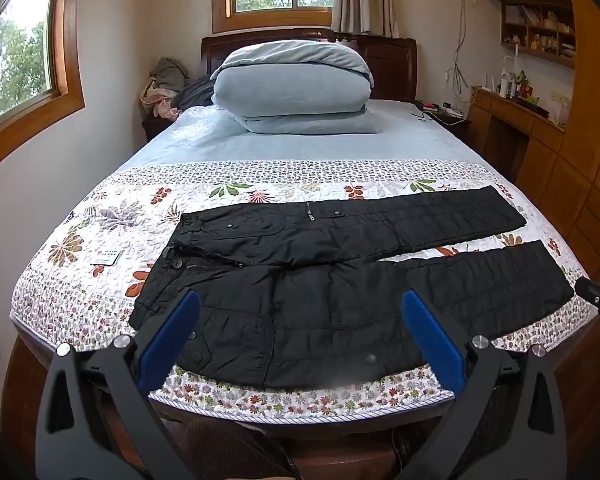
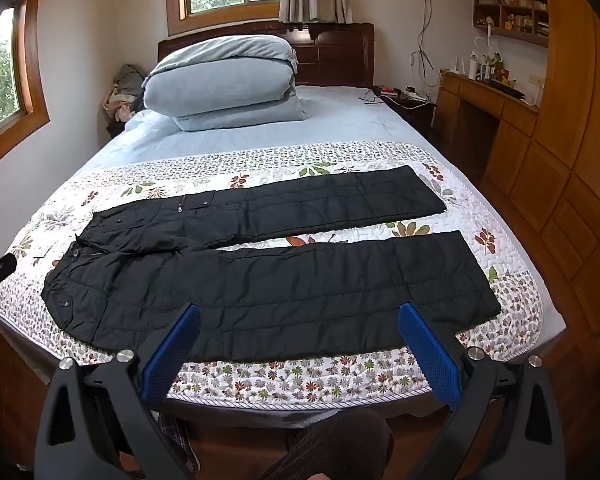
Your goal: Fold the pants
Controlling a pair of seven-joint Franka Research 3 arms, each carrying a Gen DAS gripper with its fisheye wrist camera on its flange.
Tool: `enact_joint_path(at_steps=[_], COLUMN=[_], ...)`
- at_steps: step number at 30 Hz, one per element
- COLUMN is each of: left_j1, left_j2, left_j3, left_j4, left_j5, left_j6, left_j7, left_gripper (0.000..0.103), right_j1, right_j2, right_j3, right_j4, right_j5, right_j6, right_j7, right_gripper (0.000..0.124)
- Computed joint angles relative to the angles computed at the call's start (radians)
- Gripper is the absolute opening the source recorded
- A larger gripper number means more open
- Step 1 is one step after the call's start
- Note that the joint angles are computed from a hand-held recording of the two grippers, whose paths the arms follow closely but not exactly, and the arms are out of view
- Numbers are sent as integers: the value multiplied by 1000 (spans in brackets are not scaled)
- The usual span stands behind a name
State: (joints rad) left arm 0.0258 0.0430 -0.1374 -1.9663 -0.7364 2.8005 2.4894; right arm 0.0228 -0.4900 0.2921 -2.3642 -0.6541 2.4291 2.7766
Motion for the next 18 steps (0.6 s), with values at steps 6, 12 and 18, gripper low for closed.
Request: enact_joint_path(at_steps=[6,12,18], left_j1=[0,2,0], left_j2=[0,3,0], left_j3=[0,-1,-1], left_j4=[0,2,-1], left_j5=[-2,-3,3], left_j6=[-1,-5,3], left_j7=[5,12,-3], left_gripper=[101,101,101], right_j1=[4,2,1], right_j2=[2,-1,0], right_j3=[-3,-1,1], right_j4=[1,0,1], right_j5=[2,1,0], right_j6=[1,-1,-2], right_j7=[-7,0,1], right_gripper=[100,100,100])
